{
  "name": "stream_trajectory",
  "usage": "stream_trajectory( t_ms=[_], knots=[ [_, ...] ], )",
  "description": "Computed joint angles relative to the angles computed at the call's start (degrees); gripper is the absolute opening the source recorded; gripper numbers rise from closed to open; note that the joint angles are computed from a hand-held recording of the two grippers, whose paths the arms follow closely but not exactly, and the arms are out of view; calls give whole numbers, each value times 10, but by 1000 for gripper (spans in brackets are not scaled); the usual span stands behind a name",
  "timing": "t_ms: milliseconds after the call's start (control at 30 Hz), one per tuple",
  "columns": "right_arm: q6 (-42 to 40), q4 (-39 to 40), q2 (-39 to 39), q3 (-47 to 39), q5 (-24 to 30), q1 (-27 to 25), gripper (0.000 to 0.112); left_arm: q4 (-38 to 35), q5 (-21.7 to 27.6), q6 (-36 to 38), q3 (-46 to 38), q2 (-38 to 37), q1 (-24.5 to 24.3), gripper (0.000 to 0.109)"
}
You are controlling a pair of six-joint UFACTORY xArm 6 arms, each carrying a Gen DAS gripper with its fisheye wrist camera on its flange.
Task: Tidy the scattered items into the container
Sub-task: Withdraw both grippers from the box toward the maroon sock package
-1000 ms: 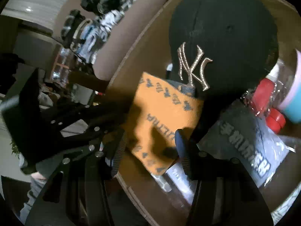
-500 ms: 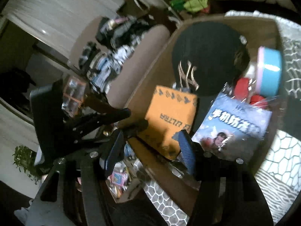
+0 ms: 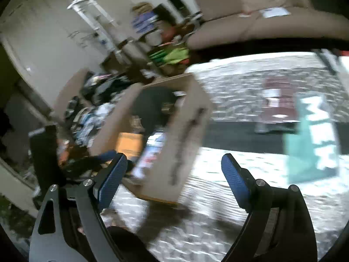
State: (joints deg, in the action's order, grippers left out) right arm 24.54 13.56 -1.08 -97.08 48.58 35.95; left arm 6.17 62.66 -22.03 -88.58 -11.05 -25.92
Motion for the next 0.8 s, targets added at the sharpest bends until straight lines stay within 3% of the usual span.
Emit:
stream_trajectory(
  t_ms=[233,400,800],
  knots=[
    [32,-65,-149,195,-31,-59,87,19,-14,-50,-36,60,-60,76],
    [30,-65,-197,275,-47,-98,87,48,-19,-72,-63,110,-87,76],
    [-4,-96,-159,308,-113,-131,87,25,-40,-74,-178,272,-66,77]
  ],
)
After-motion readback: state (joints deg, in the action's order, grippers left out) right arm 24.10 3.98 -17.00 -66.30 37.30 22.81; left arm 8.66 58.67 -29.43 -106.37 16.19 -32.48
